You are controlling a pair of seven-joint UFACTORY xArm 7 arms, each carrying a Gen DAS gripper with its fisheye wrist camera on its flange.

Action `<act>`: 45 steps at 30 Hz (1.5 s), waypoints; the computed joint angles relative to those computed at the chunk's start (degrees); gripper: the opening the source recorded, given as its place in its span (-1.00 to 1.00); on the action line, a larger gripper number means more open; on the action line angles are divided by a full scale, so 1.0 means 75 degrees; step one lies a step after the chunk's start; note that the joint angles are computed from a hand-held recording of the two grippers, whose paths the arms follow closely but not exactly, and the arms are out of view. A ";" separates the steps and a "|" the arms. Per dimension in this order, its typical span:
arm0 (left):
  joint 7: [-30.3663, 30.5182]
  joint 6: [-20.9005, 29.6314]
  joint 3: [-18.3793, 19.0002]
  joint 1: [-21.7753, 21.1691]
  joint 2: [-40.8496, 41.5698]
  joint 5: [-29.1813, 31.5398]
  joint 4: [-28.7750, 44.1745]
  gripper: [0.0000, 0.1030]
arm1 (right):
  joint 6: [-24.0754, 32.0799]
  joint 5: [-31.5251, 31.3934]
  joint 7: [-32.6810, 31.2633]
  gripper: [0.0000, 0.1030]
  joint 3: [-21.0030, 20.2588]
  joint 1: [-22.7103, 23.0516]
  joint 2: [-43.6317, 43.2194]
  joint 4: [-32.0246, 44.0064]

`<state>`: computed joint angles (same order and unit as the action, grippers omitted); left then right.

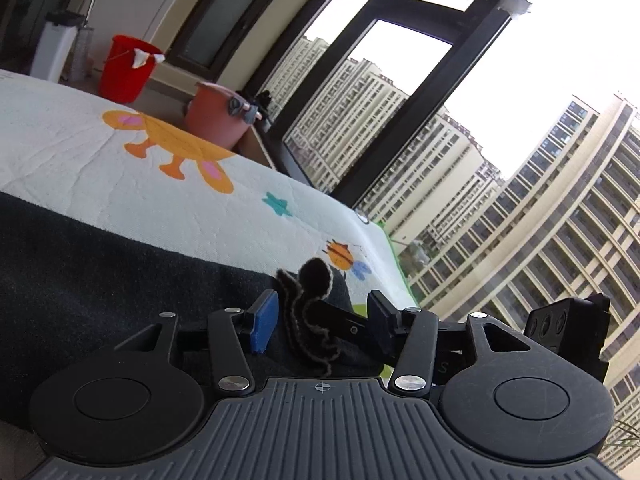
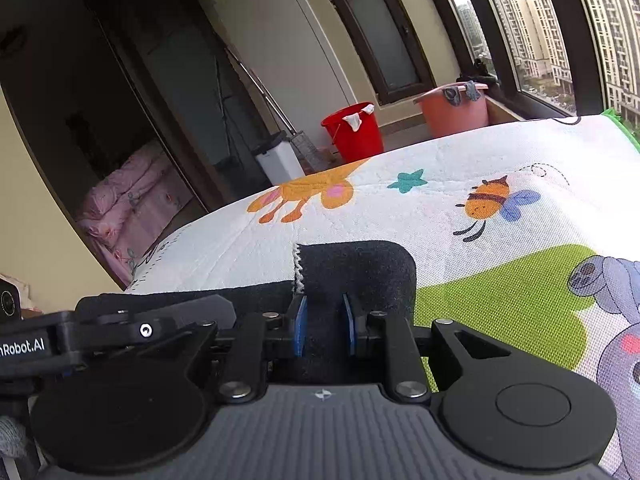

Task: Fold clothes

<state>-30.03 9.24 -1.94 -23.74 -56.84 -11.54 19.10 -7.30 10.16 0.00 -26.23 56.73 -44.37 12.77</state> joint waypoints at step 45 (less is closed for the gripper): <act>0.0639 0.1608 -0.0295 0.0781 -0.0262 0.0737 0.0374 0.44 | -0.0051 -0.0078 0.1925 -0.21 0.5491 -0.4293 -0.0649 -0.0696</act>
<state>-25.24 21.30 -4.15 -17.88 -58.81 -6.01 21.91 -7.68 9.57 14.44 14.95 24.53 -49.23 7.55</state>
